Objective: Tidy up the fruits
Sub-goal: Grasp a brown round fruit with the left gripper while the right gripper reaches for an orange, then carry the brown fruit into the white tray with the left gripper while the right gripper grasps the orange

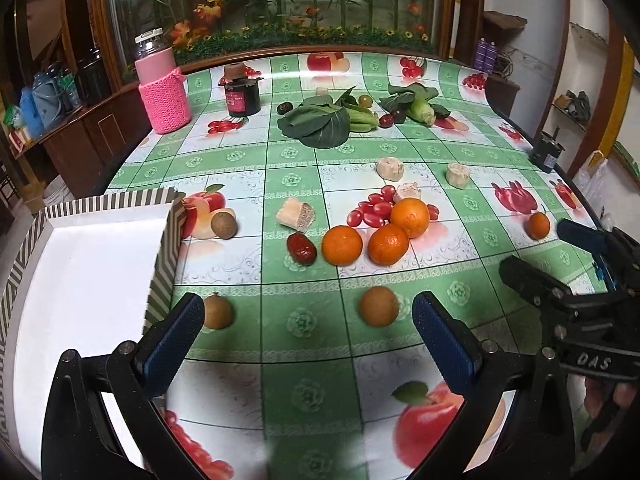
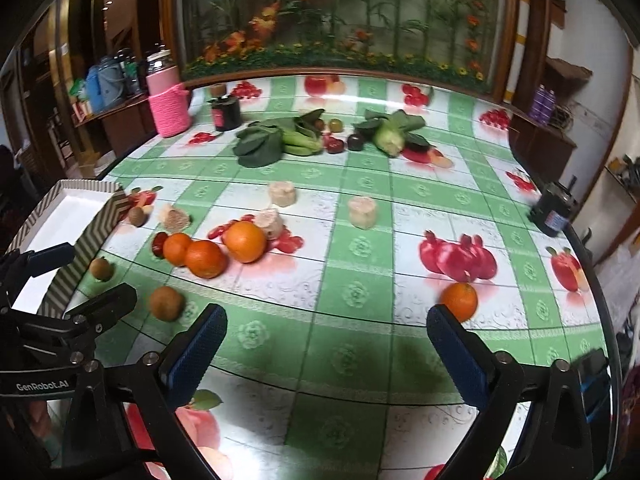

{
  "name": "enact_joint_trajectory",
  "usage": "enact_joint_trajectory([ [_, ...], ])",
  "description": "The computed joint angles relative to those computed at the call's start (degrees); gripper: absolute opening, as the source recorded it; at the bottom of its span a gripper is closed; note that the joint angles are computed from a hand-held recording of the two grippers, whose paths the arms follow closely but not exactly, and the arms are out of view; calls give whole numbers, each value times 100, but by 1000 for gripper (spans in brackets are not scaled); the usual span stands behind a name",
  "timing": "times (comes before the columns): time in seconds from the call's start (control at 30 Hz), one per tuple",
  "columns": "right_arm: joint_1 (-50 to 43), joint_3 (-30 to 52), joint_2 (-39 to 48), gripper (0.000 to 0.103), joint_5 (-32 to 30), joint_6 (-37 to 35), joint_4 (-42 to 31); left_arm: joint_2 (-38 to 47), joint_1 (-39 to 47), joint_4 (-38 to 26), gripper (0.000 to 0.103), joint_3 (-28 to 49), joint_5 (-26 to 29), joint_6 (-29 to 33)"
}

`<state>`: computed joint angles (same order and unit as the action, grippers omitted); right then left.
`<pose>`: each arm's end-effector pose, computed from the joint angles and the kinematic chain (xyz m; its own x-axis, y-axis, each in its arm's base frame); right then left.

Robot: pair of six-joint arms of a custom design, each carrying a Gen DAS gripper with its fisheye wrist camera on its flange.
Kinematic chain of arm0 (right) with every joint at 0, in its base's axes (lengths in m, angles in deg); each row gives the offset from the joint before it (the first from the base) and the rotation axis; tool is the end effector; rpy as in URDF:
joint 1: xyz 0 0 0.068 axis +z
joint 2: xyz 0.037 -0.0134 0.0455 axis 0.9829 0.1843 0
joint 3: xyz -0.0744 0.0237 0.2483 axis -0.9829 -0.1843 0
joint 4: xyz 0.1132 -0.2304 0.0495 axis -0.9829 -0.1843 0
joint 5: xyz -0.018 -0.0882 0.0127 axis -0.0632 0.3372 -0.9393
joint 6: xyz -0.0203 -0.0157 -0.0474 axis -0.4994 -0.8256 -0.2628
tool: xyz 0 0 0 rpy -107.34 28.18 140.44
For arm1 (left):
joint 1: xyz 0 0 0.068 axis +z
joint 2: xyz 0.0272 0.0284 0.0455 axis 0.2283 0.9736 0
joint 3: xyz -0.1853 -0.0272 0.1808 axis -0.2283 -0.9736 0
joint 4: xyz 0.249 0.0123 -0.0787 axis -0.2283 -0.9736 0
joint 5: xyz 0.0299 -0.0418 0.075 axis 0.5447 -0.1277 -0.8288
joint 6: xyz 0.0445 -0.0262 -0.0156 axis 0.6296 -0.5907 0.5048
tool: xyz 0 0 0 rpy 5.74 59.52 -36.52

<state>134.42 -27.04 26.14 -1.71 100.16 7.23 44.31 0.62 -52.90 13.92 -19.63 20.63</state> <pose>0.2045 0.2541 0.0913 -0.7140 0.0679 -0.6968 0.1140 0.9933 -0.0201 0.2529 -0.0601 0.0925 -0.6947 0.2927 -0.6570 0.3796 0.9251 0.0107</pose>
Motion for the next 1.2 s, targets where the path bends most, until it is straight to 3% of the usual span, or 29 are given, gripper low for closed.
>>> enact_joint_trajectory([
  [0.1, -65, -47, 25, 87, -265, -228, 351, 30, 156, -140, 103, 78, 186, 179],
  [0.17, -144, -49, 80, 73, -525, -433, 593, 46, 241, -248, 103, 119, 315, 311],
  [0.43, -242, 79, 268, 70, -925, -730, 848, 281, 227, -356, 103, 149, 583, 699],
  [0.6, -333, 102, 210, 70, -948, -810, 756, 537, -90, -329, 94, 281, 565, 555],
  [0.67, -375, 81, 195, 70, -974, -821, 765, 711, -213, -327, 87, 378, 533, 475],
  [0.93, -599, 51, 267, 68, -1311, -983, 1025, 1173, -214, -389, 23, 701, 574, 287],
  [1.2, -956, 511, 716, 52, -1906, -1169, 1283, 984, 108, -446, 23, 607, 737, 391],
])
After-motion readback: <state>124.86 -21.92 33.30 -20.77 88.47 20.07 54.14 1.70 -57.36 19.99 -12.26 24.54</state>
